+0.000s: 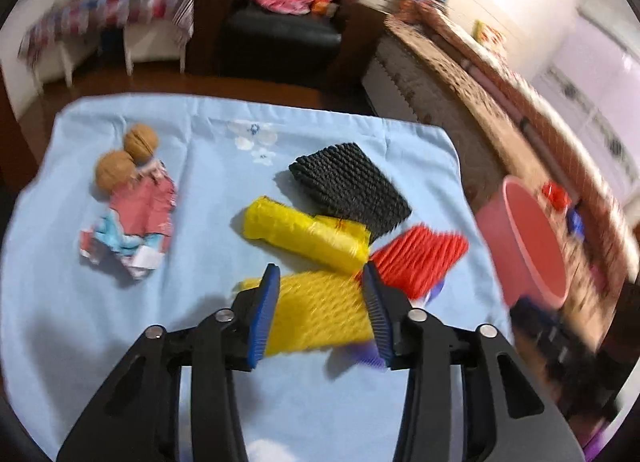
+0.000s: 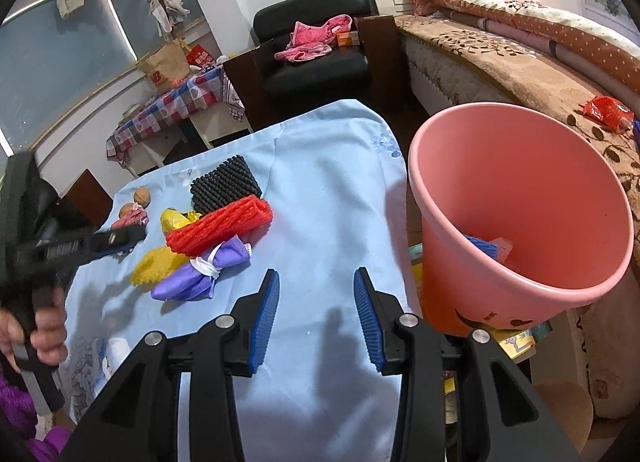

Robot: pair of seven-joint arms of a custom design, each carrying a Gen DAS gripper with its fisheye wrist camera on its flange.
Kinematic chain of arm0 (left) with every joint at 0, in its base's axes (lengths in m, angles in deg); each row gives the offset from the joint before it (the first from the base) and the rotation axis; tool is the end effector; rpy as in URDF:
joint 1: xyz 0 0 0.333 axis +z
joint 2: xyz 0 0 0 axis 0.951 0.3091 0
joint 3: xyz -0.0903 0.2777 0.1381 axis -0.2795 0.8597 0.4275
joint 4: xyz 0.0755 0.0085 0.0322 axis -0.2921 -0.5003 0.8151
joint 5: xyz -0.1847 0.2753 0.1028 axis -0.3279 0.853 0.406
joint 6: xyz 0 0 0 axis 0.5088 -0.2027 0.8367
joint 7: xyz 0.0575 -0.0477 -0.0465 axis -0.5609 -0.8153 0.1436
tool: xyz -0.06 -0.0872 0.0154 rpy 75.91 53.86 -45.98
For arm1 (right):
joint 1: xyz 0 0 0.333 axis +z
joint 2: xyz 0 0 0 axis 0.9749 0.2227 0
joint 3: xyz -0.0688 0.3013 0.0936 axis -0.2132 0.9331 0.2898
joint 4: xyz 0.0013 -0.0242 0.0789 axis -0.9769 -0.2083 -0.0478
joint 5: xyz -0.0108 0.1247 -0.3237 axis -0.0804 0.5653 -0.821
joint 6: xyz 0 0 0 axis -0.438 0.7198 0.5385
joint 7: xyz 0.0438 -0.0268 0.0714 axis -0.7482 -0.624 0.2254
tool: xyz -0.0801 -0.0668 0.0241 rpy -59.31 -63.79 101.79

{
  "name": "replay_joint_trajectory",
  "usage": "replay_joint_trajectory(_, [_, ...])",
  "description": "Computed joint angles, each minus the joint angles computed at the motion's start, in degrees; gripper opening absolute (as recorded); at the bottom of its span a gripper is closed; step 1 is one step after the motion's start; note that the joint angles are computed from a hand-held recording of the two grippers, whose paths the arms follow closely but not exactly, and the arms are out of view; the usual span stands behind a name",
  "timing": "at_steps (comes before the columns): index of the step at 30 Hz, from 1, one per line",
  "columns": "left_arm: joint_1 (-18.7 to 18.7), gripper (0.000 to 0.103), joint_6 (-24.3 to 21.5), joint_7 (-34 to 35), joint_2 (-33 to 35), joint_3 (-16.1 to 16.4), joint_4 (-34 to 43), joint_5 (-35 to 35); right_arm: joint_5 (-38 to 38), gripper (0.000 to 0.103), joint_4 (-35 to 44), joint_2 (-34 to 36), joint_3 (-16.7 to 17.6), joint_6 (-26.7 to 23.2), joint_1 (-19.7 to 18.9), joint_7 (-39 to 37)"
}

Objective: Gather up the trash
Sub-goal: 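Grasp the yellow foam sleeve with the left tool while the right tool grasps the red foam sleeve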

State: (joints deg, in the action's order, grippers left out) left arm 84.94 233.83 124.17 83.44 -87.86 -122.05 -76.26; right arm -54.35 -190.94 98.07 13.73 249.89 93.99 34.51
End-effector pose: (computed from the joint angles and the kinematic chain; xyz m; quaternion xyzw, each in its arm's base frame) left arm 0.5936 -0.0610 0.3828 -0.7005 0.6388 -0.3053 0.0891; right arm 0.5613 0.2397 0.3511 -0.6647 0.6442 -0.1221 0.3582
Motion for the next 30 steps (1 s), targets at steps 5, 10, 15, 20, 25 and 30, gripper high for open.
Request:
replay_joint_trajectory(5, [-2.47, 0.047, -7.5, -10.76, 4.13, 3.37, 7.77, -0.06, -0.04, 0.038, 0.3, 0.2, 0.37, -0.31, -0.47, 0.03])
replay_joint_trajectory(10, [-5.22, 0.048, -12.81, -21.25, 7.54, 7.34, 13.49, 2.98, -0.63, 0.038, 0.55, 0.54, 3.14, -0.08, -2.69, -0.84])
replay_joint_trajectory(15, [-5.7, 0.048, -13.93, -26.36, 9.65, 7.99, 16.18, 5.05, -1.63, 0.038, 1.56, 1.79, 10.7, -0.08, -9.29, -2.31])
replay_joint_trajectory(20, [-4.03, 0.019, -12.17, -25.33, 9.52, 6.29, 14.96, 6.52, -0.75, 0.038, 3.62, 3.75, 18.33, -1.56, -16.21, -3.38])
replay_joint_trajectory(25, [-1.99, 0.004, -10.14, -22.15, 8.85, 4.26, 13.31, 5.84, 2.65, 0.04, 7.37, 7.8, 27.55, -4.36, -24.03, -5.72])
replay_joint_trajectory(30, [1.07, 0.004, -6.55, -15.76, 7.08, 0.53, 10.25, 1.83, 6.93, 0.047, 12.76, 10.95, 29.52, -8.1, -24.72, -7.63])
